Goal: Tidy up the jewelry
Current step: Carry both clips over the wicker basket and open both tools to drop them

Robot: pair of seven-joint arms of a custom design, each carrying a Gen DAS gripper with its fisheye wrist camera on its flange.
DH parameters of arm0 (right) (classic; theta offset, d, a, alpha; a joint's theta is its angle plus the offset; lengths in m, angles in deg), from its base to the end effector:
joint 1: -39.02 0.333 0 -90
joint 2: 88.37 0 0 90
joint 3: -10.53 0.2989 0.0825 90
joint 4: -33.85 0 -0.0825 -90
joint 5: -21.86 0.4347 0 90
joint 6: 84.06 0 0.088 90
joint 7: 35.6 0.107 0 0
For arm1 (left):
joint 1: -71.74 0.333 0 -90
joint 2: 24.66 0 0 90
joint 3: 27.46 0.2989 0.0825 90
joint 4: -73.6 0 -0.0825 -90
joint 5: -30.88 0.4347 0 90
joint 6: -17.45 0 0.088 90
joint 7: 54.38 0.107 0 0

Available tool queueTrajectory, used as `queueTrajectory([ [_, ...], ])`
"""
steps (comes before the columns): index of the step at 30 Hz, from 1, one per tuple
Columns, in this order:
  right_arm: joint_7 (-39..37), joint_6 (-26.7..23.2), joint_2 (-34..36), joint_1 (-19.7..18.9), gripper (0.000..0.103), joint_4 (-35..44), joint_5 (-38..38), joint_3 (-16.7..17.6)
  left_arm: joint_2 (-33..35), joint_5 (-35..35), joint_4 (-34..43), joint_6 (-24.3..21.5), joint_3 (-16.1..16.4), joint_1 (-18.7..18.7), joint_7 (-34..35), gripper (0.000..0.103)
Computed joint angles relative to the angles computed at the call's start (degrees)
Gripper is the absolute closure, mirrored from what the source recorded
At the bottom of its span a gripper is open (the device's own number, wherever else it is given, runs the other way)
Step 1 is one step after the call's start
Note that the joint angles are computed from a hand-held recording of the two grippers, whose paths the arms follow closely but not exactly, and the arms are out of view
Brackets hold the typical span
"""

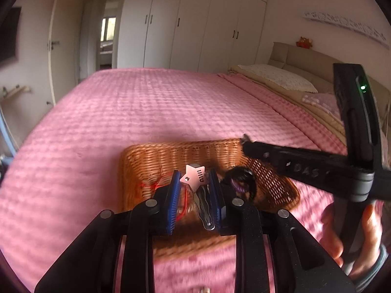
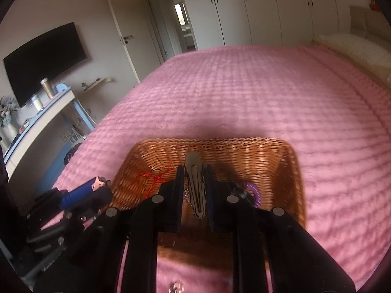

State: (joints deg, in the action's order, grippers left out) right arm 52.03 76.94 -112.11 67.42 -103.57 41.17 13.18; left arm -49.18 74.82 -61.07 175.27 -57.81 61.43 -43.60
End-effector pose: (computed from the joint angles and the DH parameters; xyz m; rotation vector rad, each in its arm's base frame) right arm 0.4560 0.2578 0.5305 -1.8725 1.3576 -0.2853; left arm 0.3759 -0.3833 0.5110 -1.6891 1.6711 -1.0716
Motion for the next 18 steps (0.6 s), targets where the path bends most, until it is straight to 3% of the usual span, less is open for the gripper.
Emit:
queueTrajectory([
  [5, 0.4, -1.07, 6.78, -0.6, 0.089, 4.65, -0.08, 0.58, 5.92, 3.37, 2.05, 1.4, 0.61, 2.02, -2.38, 0.081],
  [11, 0.84, -2.4, 11.83, -2.35, 0.089, 7.74, -1.68, 2.35, 9.63, 5.16, 2.65, 1.57, 3.67, 0.03, -2.15, 0.081],
  [18, 2.53, -2.5, 11.78, -3.48, 0.089, 7.29, -4.59, 3.49, 11.24, 6.84, 3.13, 0.06, 5.47, -2.32, -2.2, 0.081],
])
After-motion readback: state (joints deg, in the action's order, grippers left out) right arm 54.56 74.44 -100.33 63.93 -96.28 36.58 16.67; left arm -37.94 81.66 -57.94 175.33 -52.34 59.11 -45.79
